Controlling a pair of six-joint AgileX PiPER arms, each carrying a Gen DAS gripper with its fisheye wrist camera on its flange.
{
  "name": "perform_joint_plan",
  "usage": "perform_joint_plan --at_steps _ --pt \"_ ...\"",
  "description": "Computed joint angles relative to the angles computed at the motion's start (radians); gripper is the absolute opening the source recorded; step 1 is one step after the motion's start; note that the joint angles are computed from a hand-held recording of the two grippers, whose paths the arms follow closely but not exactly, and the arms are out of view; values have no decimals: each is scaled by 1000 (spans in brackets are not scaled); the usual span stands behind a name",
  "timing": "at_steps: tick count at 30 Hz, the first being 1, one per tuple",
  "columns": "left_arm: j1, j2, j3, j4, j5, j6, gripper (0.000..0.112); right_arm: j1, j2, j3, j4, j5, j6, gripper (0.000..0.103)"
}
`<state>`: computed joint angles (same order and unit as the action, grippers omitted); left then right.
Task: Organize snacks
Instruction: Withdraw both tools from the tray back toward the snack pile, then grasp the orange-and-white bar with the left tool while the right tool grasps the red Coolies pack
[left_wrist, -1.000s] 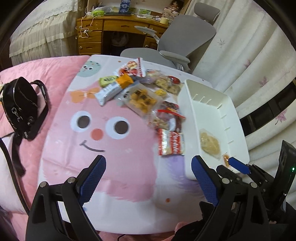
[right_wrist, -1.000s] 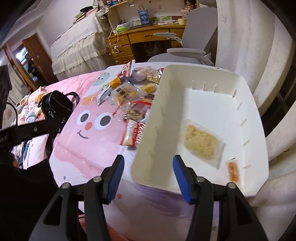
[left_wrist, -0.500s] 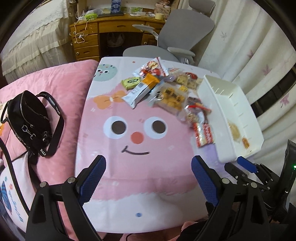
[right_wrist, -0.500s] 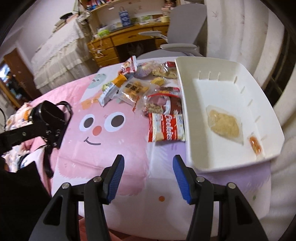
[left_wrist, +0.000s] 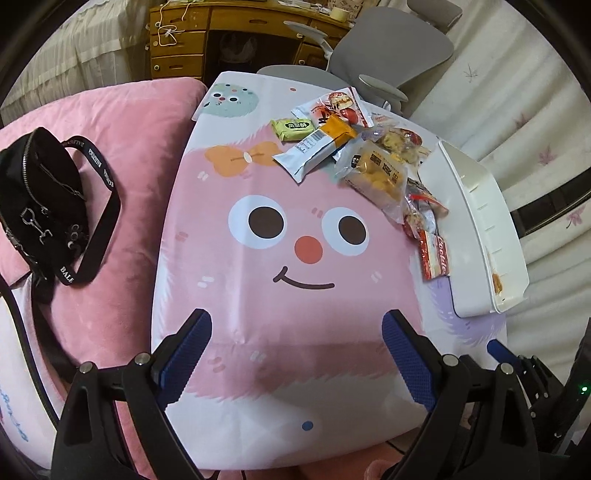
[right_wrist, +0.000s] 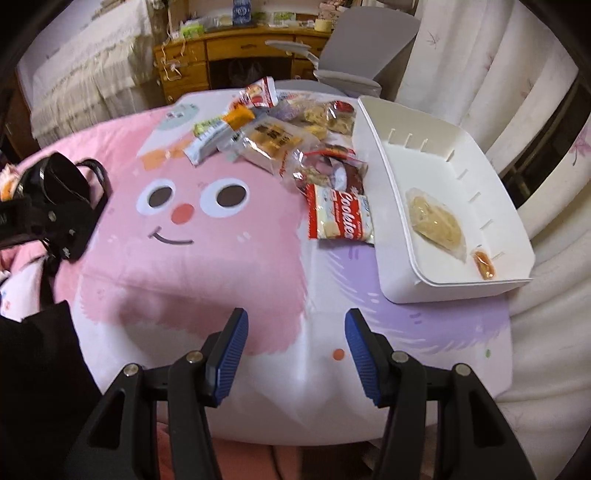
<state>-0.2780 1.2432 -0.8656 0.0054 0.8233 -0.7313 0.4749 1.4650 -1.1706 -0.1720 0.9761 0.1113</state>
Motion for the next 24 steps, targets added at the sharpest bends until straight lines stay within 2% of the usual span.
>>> perform_joint_plan --at_steps 7,11,19,24 --pt "70 62 -16 -25 -5 95 93 36 109 -58 -75 38 69 54" --pt "112 142 -60 -27 -24 158 93 68 181 -100 -146 38 96 54" --pt "173 354 -250 -27 -32 259 93 99 374 -237 -272 38 122 54" --pt "199 536 -434 -18 -9 298 93 91 464 -306 -326 50 146 54"
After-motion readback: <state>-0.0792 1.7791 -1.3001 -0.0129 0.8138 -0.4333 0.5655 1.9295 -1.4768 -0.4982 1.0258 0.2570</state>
